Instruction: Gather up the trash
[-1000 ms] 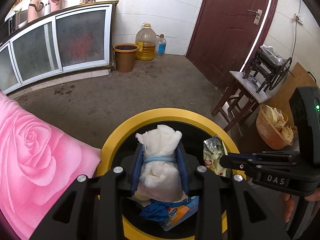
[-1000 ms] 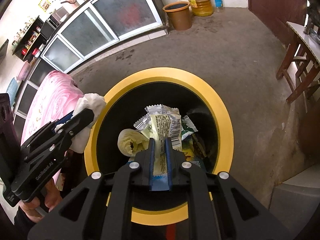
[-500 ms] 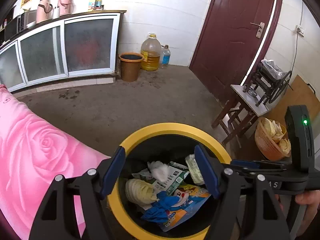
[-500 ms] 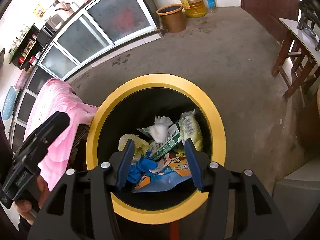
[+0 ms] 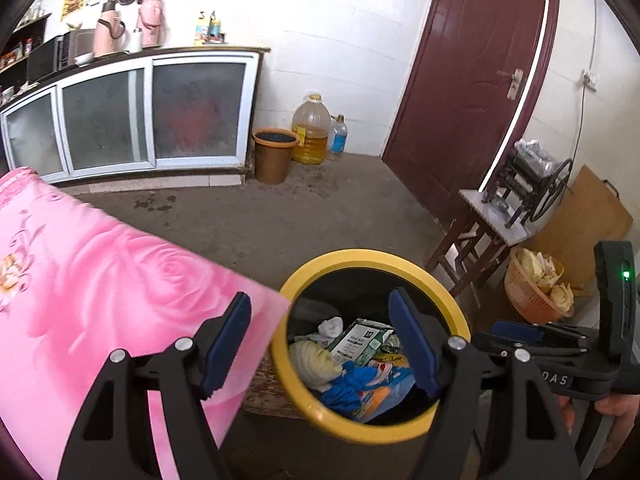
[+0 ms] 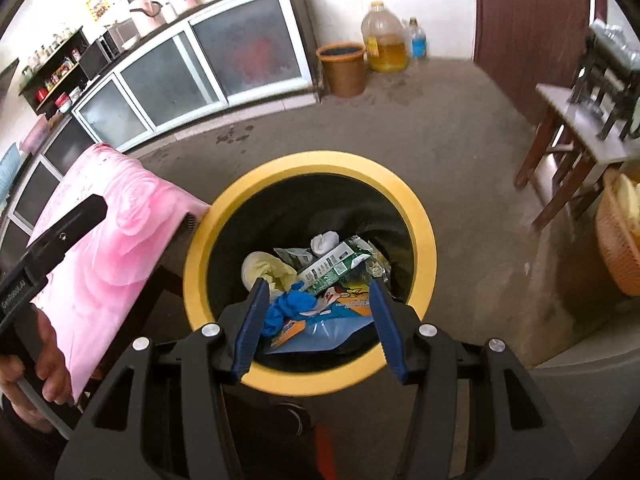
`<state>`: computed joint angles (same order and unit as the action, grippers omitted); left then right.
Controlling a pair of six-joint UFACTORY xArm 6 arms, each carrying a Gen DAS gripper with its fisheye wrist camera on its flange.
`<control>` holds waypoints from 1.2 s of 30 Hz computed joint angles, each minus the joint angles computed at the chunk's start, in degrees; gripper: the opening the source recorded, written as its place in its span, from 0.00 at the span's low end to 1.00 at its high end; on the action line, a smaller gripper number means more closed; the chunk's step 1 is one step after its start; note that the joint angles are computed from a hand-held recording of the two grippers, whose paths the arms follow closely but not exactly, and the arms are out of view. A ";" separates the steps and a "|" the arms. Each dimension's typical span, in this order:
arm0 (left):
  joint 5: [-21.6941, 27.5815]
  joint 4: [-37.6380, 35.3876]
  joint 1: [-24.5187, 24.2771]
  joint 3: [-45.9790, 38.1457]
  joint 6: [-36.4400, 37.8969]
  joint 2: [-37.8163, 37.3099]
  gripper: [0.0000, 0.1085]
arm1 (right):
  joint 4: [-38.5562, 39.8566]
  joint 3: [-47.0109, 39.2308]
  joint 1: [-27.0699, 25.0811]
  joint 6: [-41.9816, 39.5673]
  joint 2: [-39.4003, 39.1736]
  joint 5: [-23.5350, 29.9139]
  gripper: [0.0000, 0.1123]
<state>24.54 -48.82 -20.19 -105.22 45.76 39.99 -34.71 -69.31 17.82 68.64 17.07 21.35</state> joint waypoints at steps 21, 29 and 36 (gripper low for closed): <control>-7.75 -52.50 7.52 43.66 60.25 -40.39 0.73 | -41.27 5.62 30.66 47.73 -14.09 43.73 0.83; -6.50 -74.74 11.41 54.45 84.72 -49.13 0.88 | -44.05 3.46 40.75 54.30 -8.98 61.05 0.85; -3.49 -80.30 13.71 59.71 89.35 -51.56 0.88 | -42.32 -0.04 44.91 56.09 -3.24 68.40 0.85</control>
